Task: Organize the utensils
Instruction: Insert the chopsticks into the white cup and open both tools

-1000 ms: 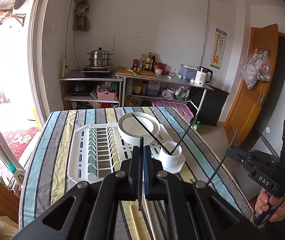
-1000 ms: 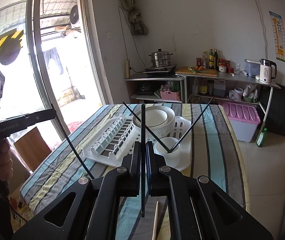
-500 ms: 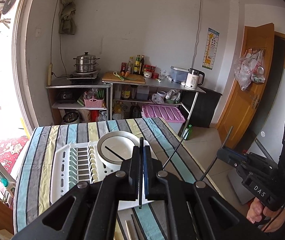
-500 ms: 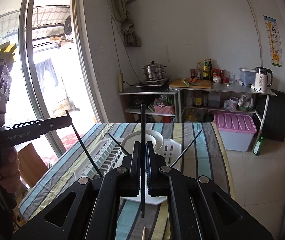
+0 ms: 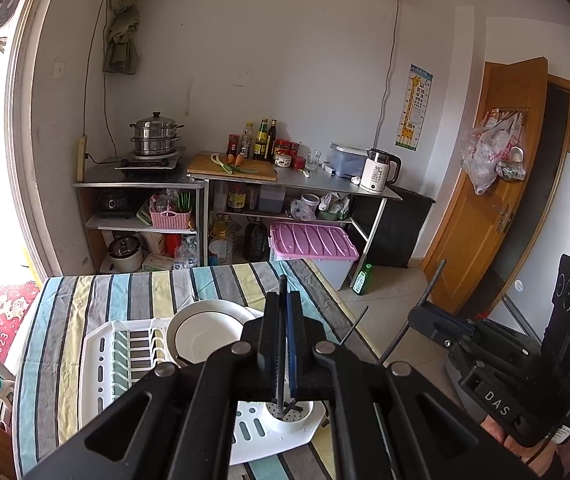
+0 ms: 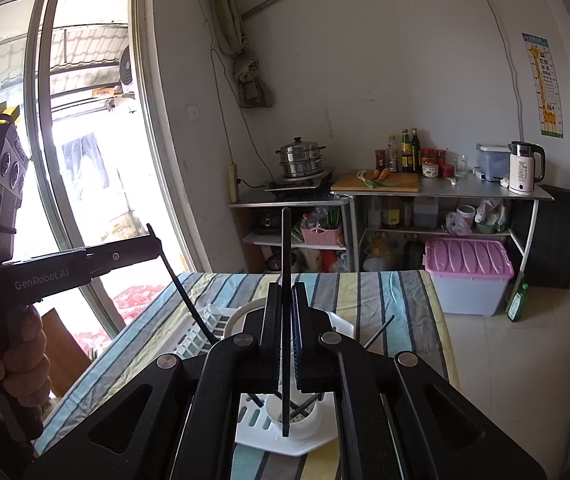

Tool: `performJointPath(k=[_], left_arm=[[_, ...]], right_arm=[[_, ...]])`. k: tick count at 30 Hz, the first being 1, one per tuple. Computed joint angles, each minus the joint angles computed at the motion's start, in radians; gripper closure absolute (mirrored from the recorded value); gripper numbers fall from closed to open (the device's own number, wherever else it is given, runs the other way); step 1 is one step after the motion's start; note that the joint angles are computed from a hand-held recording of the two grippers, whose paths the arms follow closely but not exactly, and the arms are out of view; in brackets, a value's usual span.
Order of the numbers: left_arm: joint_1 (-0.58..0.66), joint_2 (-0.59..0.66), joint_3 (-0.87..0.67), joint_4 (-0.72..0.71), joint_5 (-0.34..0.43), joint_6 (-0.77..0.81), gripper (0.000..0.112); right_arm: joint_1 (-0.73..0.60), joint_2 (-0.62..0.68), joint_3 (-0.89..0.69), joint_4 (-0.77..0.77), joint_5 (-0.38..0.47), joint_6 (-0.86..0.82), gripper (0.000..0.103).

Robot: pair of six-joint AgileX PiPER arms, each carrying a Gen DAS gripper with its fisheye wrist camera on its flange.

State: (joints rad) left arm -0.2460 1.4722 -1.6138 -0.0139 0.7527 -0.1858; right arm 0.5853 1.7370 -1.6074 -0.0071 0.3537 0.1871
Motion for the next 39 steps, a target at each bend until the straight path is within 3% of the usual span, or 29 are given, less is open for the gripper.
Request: performJointPath(k=[11, 21, 37, 39], left_arm=[[0.037, 0.082, 0.014, -0.085, -0.042, 0.05, 0.109], [0.067, 0.111, 0.099, -0.117, -0.074, 0.062, 0.109], [0.126, 0.093, 0.179, -0.085, -0.09, 0.003, 0.107], [0.124, 0.084, 0.193, -0.078, -0.097, 0.0, 0.107]], right_arm=[[-0.036, 0.109, -0.062, 0.087, -0.009, -0.058, 0.099], [-0.055, 0.197, -0.098, 0.092, 0.048, -0.055, 0.099], [-0.075, 0.195, -0.112, 0.124, 0.118, -0.087, 0.098], [-0.075, 0.183, -0.092, 0.124, 0.11, -0.092, 0.09]])
